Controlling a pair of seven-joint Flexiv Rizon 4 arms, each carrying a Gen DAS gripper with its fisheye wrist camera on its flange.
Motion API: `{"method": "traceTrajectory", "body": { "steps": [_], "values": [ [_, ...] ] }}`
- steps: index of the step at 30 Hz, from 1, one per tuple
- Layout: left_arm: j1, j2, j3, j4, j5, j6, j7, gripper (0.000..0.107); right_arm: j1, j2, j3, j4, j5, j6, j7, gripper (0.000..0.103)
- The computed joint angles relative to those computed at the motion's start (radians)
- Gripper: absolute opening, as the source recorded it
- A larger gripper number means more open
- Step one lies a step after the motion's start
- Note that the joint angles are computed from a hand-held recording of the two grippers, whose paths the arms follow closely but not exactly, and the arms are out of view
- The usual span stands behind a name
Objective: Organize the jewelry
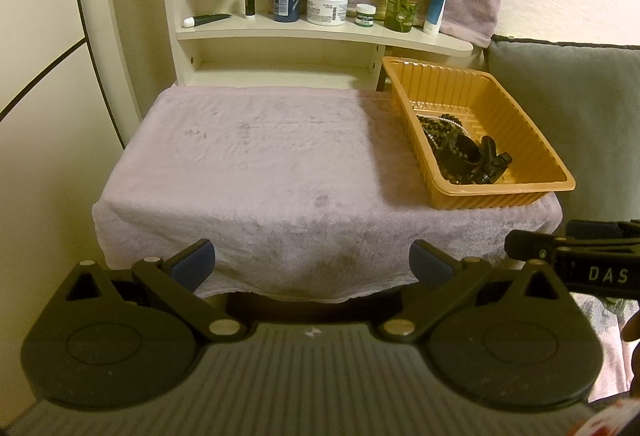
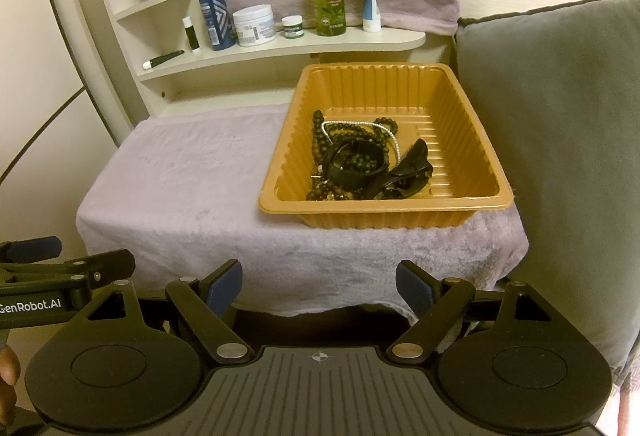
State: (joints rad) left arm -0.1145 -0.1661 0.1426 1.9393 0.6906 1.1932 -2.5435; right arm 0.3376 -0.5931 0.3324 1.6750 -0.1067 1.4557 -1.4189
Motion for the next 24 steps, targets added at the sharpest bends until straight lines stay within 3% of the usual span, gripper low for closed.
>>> {"method": "traceTrajectory", "body": {
  "steps": [24],
  "values": [
    [0.001, -0.003, -0.001, -0.003, -0.003, 0.002, 0.007, 0.103, 0.001, 0.001, 0.0, -0.006, 0.01, -0.01, -0.007, 0.084]
  ]
}}
